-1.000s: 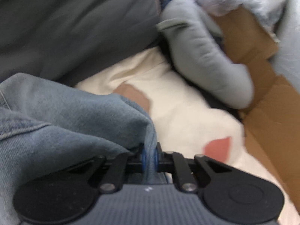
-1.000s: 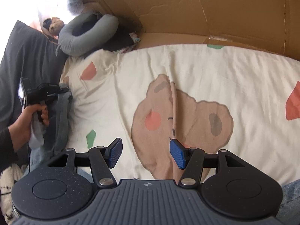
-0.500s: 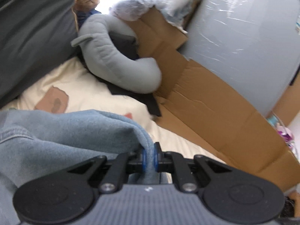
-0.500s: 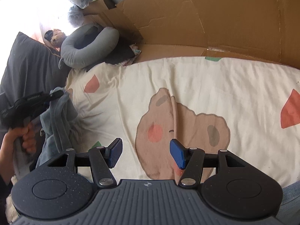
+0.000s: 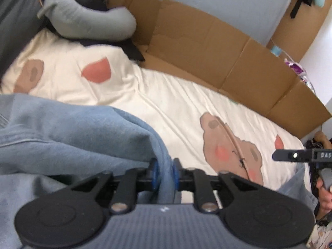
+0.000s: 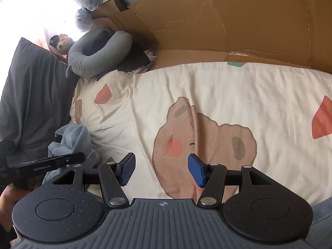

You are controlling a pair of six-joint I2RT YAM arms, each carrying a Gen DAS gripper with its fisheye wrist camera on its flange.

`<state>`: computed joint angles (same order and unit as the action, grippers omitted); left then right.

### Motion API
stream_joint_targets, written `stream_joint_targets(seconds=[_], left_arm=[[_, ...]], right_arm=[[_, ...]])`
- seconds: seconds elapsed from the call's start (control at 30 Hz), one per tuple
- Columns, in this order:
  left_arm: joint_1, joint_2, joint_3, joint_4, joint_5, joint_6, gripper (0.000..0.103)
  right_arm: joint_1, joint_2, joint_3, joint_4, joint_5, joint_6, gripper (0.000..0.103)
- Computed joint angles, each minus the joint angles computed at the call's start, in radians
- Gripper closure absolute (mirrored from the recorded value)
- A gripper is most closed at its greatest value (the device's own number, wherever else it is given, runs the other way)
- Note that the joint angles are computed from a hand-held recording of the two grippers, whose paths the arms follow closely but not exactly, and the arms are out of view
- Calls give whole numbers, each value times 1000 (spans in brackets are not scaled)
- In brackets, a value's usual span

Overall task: Fold clothes
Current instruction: 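Open the left gripper and release the denim edge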

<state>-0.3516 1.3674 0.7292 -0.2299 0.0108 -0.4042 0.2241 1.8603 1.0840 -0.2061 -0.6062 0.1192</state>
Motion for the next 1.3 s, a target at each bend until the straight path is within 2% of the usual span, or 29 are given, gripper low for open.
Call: stream_joint_targets(seconds=[0.07, 0.23, 0.3, 0.33, 0.43, 0.47, 0.6, 0.7, 0.8, 0.93, 1.1, 1.17, 1.3], left_arm=[[-11, -32, 19, -30, -33, -10, 48], [47, -60, 77, -76, -36, 15, 44], [101, -48, 112, -101, -33, 22, 38], [126, -42, 123, -105, -45, 33, 31], [217, -7, 161, -129, -107, 48, 20], [262, 11, 169, -133, -102, 39, 17], [416, 115, 230, -164, -85, 6, 15], [487, 196, 281, -189, -82, -12, 15], [539, 243, 311, -201, -33, -58, 15], [563, 320, 363, -219, -30, -89, 15], [597, 405, 406, -246, 29, -117, 12], [610, 446, 415, -246, 83, -141, 12], [602, 508, 438, -230, 117, -155, 11]], right_arm=[[0, 1, -4, 0, 0, -1, 40], [1, 0, -11, 3, -3, -5, 40], [0, -3, -13, 8, -3, -7, 40], [0, -4, -15, 11, -2, -3, 40], [-4, -5, -18, 15, -2, 4, 40], [-5, -6, -19, 14, -1, 1, 40], [-10, -2, -16, 9, -4, 9, 40], [-12, 0, -18, 12, -6, 14, 40], [-16, 5, -18, 10, -8, 23, 40], [-16, 6, -19, 12, -3, 26, 40], [-14, 10, -18, 14, -1, 24, 40], [-12, 12, -16, 13, -1, 25, 40], [-6, 14, -13, 14, -3, 28, 40]])
